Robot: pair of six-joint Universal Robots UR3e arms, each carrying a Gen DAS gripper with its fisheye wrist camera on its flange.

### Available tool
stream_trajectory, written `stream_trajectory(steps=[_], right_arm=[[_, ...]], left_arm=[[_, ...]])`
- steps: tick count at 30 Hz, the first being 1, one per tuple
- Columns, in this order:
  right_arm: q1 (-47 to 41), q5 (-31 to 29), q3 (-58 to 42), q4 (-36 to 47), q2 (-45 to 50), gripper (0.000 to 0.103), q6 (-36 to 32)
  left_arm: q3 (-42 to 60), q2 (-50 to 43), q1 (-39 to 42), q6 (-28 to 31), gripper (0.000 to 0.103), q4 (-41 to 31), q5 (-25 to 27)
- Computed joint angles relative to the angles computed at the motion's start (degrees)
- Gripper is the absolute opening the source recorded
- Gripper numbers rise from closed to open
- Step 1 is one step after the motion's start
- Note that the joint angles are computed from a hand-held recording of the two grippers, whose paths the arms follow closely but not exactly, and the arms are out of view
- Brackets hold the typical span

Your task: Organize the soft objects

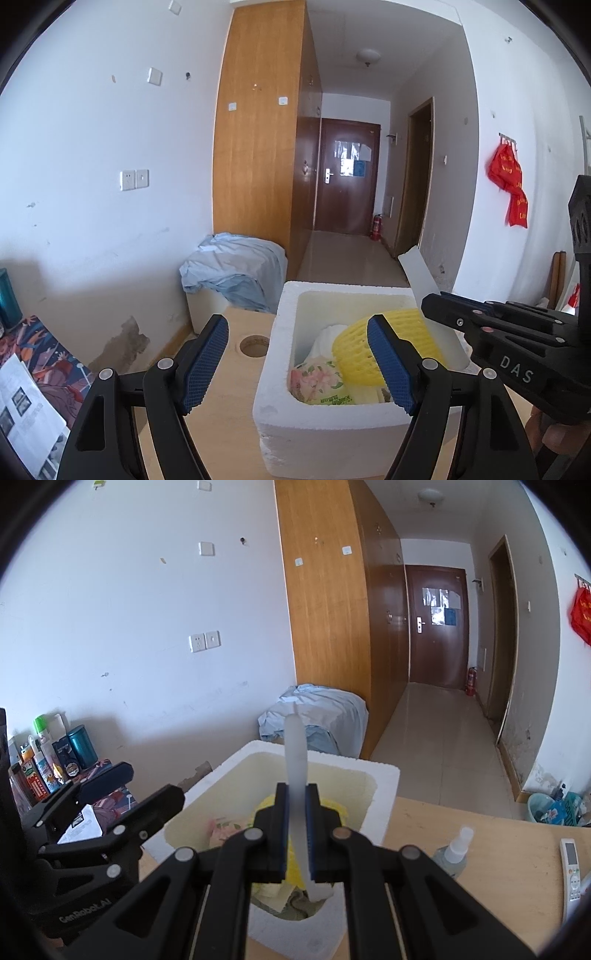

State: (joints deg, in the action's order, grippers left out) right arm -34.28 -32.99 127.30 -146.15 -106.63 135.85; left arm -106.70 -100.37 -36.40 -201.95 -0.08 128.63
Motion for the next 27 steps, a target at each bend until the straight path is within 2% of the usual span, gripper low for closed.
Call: stream_trajectory(steps=[8, 11, 13, 15, 21, 27], right_arm=[[1.02, -0.87, 0.34, -3.78, 1.76, 0.011, 1.62], [1.51, -2.02, 0.10, -4.88, 2.55, 0.024, 2.43], [0.95, -1.12, 0.30, -4.06, 2.00, 0.043, 2.31], [0.52, -0.63, 0.89, -4.65, 1.31, 0.052, 2.53], [-0.34, 0.31, 1.61, -4.92, 0.04, 0.064, 3.29], [-0.34, -0.10, 1.31, -4.61, 0.01, 0.066, 3.54]], left_arm=[[-0.89, 0.43, -0.07, -0.27, 0.078, 0.33, 0.13], [-1.18, 0.61, 0.00, -0.53, 0.078, 0.52, 0.22], [-1.14, 0.59, -0.02, -0.49, 0.078, 0.43, 0.21], [-1.00, 0.39, -0.14, -0.48, 0.078, 0.28, 0.40], [-1.45, 0.68, -0.18, -0.44, 0.078, 0.38, 0.34], [-1.80, 0.91, -0.29, -0.58, 0.078, 0.57, 0.46]])
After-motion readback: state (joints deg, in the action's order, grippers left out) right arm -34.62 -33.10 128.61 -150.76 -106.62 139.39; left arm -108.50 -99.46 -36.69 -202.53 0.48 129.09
